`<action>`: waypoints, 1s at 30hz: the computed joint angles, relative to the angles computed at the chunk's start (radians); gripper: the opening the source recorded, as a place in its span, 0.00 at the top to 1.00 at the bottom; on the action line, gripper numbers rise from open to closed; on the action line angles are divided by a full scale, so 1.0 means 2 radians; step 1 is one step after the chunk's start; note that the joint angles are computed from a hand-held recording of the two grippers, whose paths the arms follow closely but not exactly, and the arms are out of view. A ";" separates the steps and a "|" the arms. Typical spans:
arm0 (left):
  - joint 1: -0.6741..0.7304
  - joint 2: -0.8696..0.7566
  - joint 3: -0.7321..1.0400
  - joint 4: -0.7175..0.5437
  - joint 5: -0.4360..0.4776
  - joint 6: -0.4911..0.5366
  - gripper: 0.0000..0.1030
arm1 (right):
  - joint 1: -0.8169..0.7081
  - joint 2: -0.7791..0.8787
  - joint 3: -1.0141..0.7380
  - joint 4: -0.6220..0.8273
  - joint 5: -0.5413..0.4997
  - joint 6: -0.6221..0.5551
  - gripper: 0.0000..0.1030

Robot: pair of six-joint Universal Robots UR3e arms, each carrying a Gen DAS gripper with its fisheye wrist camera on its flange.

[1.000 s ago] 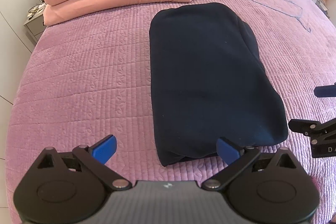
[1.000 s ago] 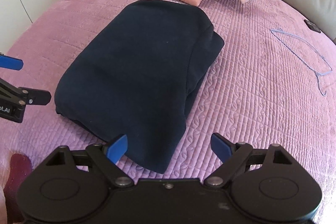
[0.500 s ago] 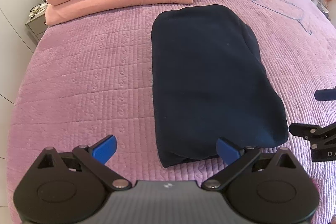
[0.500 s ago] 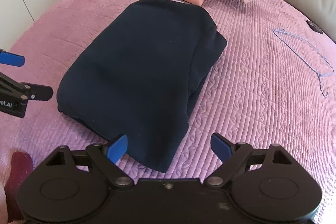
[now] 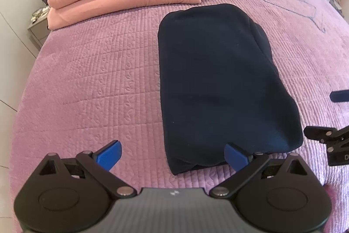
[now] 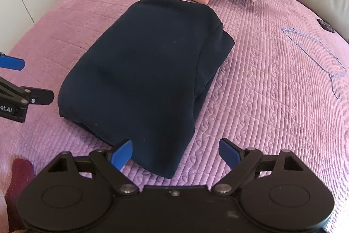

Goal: Fold large clothes

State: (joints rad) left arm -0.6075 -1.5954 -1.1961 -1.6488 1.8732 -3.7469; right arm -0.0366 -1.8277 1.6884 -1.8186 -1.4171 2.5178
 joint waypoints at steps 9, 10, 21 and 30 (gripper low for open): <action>-0.009 -0.008 0.006 -0.001 0.007 0.004 0.01 | 0.002 0.000 0.001 -0.002 -0.001 0.001 0.01; -0.007 -0.005 0.001 0.004 0.003 0.006 0.01 | 0.002 0.000 0.002 -0.002 -0.001 0.002 0.01; -0.007 0.000 -0.010 0.025 -0.007 0.014 0.00 | 0.003 0.000 0.002 -0.002 -0.005 0.005 0.01; -0.004 0.004 -0.016 0.029 -0.006 0.013 0.00 | 0.004 0.000 0.003 0.001 -0.004 0.004 0.01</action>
State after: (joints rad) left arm -0.6154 -1.5871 -1.2283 -1.5901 1.8621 -3.7203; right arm -0.0293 -1.8271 1.6934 -1.8162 -1.4257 2.5259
